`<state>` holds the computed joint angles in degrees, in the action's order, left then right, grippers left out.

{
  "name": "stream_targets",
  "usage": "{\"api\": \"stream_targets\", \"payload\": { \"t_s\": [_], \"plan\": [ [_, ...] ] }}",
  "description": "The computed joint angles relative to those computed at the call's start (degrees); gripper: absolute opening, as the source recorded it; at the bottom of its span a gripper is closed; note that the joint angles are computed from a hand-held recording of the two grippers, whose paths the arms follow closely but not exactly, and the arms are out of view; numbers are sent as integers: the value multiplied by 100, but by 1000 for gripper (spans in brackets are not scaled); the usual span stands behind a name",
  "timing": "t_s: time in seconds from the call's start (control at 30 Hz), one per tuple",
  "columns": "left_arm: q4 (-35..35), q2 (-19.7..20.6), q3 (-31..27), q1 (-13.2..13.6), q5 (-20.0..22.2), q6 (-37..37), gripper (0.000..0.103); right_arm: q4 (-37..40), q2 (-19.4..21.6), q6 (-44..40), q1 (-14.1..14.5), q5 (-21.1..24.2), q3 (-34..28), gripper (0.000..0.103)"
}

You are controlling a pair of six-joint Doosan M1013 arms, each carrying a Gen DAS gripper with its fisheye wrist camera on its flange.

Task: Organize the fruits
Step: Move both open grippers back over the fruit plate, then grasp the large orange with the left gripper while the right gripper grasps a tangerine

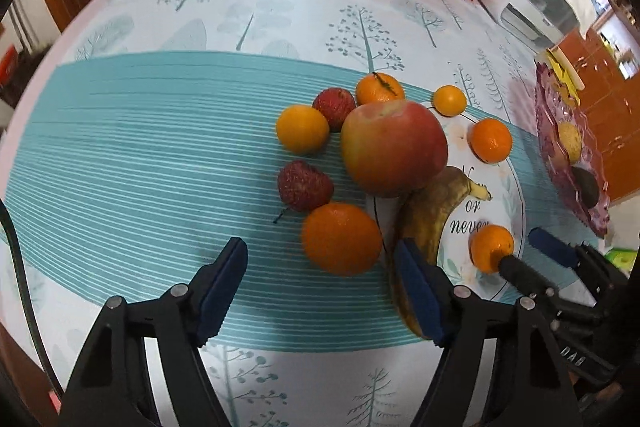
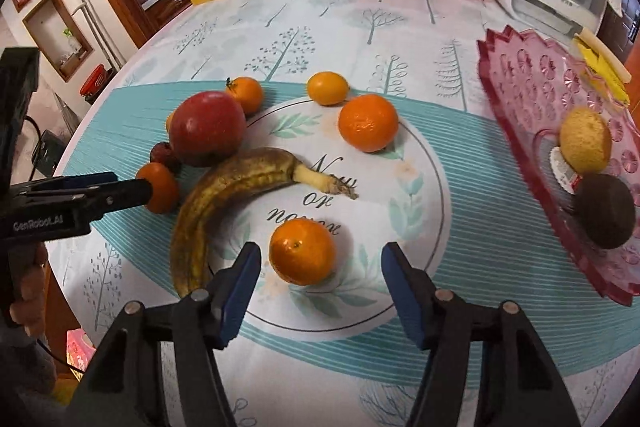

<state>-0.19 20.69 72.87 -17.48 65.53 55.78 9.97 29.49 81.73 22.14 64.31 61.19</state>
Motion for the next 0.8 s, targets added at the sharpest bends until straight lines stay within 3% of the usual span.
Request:
{"api": "stream_targets", "payload": {
  "t_s": [0.3,0.8],
  "plan": [
    [-455,151,-44,76,-61,33,45,31,149,-140,37,201,-127,46],
    [-307,234,-140,16,-54,-67,42,-20,140,-276,86,144,-89,40]
  ]
}}
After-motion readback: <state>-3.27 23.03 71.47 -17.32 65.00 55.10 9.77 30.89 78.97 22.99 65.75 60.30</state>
